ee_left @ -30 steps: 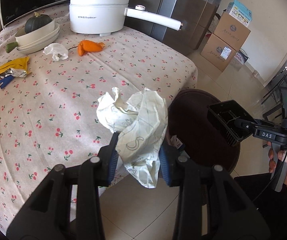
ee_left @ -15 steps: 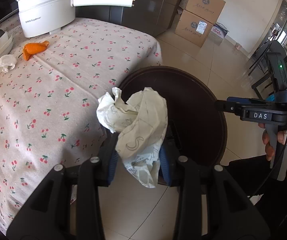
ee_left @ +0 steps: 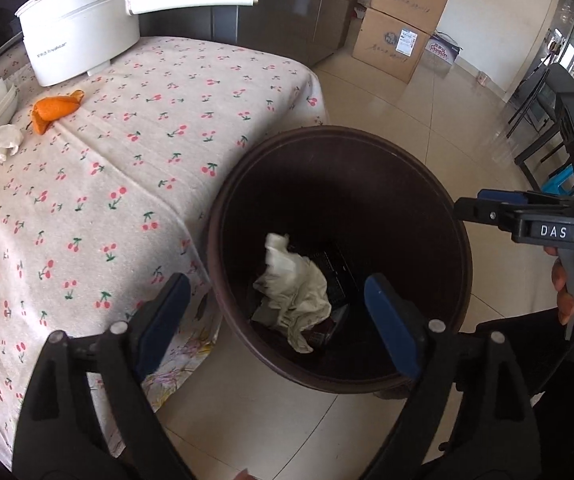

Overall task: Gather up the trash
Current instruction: 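Carry paper and tray over the brown bin and open both tools to drop them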

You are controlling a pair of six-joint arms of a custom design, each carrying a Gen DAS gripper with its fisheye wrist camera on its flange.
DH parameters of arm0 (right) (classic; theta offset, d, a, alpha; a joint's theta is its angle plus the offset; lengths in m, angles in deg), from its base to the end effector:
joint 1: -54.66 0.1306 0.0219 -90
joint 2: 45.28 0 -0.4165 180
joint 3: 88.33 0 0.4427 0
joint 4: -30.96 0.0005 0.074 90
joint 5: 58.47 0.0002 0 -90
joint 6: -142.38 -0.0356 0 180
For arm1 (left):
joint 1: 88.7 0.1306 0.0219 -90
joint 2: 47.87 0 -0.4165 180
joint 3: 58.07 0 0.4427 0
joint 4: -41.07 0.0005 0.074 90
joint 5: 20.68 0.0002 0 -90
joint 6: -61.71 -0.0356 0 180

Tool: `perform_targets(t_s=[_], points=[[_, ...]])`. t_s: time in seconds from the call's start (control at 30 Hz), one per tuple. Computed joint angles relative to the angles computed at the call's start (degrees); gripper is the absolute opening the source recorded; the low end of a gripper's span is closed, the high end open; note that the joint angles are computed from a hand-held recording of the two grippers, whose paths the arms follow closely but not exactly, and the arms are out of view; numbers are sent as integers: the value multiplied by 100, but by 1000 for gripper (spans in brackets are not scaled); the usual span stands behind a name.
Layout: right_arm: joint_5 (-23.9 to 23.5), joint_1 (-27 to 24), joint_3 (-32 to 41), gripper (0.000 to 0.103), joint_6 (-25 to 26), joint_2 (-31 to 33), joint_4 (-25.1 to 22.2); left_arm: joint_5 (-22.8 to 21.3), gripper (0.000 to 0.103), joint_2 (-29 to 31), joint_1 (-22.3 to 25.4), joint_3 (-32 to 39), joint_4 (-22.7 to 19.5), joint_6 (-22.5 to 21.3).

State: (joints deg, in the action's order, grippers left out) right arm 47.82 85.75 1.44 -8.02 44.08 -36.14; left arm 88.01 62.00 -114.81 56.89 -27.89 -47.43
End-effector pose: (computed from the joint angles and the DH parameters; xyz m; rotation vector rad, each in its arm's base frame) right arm 0.4358 0.2505 0.4508 0.7475 2.5486 0.1271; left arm 0.5799 -0.2975 0.4648 1.1205 2.4237 -0.4759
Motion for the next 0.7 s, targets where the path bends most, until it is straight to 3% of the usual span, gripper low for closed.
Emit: perform_targets(t_s=[0.33,0.7], points=[[48,2,104,72,-54,45,-59,4,101,-25,196,98,-19,174],[99,87,672,78,159,425,-44,24,102,-11,659,309,-71,638]])
